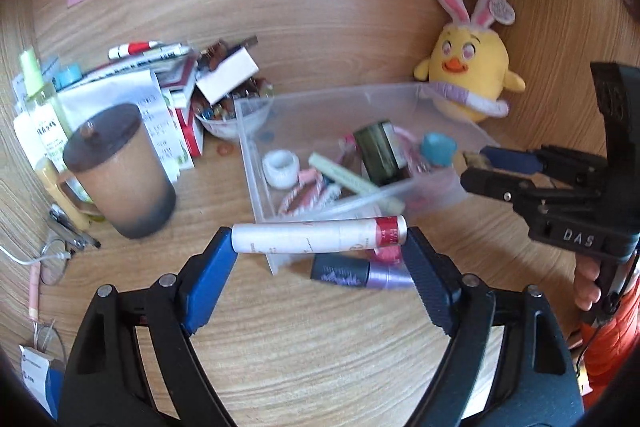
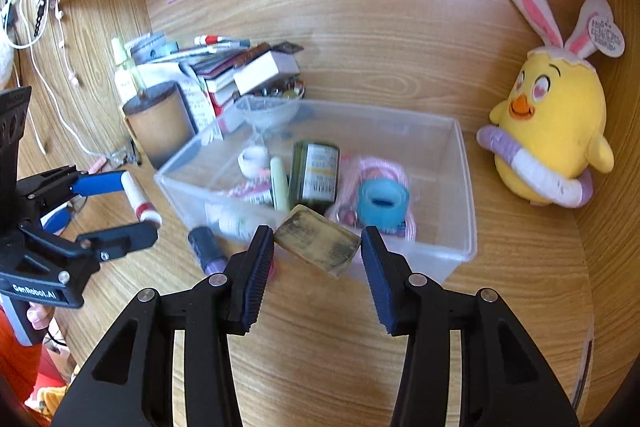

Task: Organize objects
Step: 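Drop lip tube and brown bar into the clear box and open both grippers, then grasp the black-purple All Nighter spray with the left gripper while the right gripper grasps the pink compact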

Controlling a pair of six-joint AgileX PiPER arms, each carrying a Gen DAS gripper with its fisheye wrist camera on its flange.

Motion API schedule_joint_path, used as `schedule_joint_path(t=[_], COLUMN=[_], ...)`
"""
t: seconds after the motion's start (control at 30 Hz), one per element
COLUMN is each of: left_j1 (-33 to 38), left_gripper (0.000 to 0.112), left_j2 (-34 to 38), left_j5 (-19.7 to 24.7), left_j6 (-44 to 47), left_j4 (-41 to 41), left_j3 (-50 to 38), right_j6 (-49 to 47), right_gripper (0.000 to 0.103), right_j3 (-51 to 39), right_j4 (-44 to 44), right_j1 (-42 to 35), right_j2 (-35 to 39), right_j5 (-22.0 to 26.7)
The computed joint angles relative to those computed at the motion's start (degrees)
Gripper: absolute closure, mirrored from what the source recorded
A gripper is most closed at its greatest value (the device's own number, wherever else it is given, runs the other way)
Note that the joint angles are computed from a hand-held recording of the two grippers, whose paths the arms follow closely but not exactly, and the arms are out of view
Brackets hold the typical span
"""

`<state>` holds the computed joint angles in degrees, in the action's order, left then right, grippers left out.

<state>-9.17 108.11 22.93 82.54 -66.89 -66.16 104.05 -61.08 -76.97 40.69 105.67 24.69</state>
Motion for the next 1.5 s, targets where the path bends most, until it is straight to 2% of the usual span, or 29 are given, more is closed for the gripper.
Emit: schedule_joint_path(t=[0.1,0.3,0.47,0.8,1.0,1.1,1.37,1.5], left_j1=[0.0,-0.7,-1.9,-4.8,-4.1,-3.8,-2.9,-3.6], left_gripper=[0.029,0.029,0.029,0.026,0.026,0.026,0.013,0.012], left_j2=[1.0,6.1,8.2,10.0,9.4,7.6,2.3,3.7], left_j5=[0.1,2.0,1.6,-2.2,-0.7,-1.4,-3.2,-2.6], left_j6=[-2.0,-14.7,-19.5,-27.3,-25.6,-22.0,-7.9,-12.1], left_j4=[1.0,12.2,16.6,25.2,23.2,20.1,9.9,15.1], left_j3=[-2.4,-10.3,-13.0,-15.6,-15.4,-12.9,-3.2,-2.5], right_j6=[-1.7,-7.0,-12.7,-15.3,-13.6,-11.3,-3.7,-1.9], right_gripper=[0.061,0.061,0.061,0.061,0.053,0.053,0.048,0.046], right_j3=[-1.8,-6.0,-9.3,-11.5,-9.7,-8.1,-2.7,-0.5], right_j4=[1.1,5.5,10.8,12.7,11.1,8.6,2.0,0.6], right_j1=[-0.5,-3.1,-4.9,-5.2,-4.6,-3.7,-0.5,1.0], right_j2=[0.6,3.8,7.0,8.9,7.3,5.8,1.9,0.8], right_j5=[0.4,-0.9,-2.2,-0.6,-0.7,-0.4,0.8,1.7])
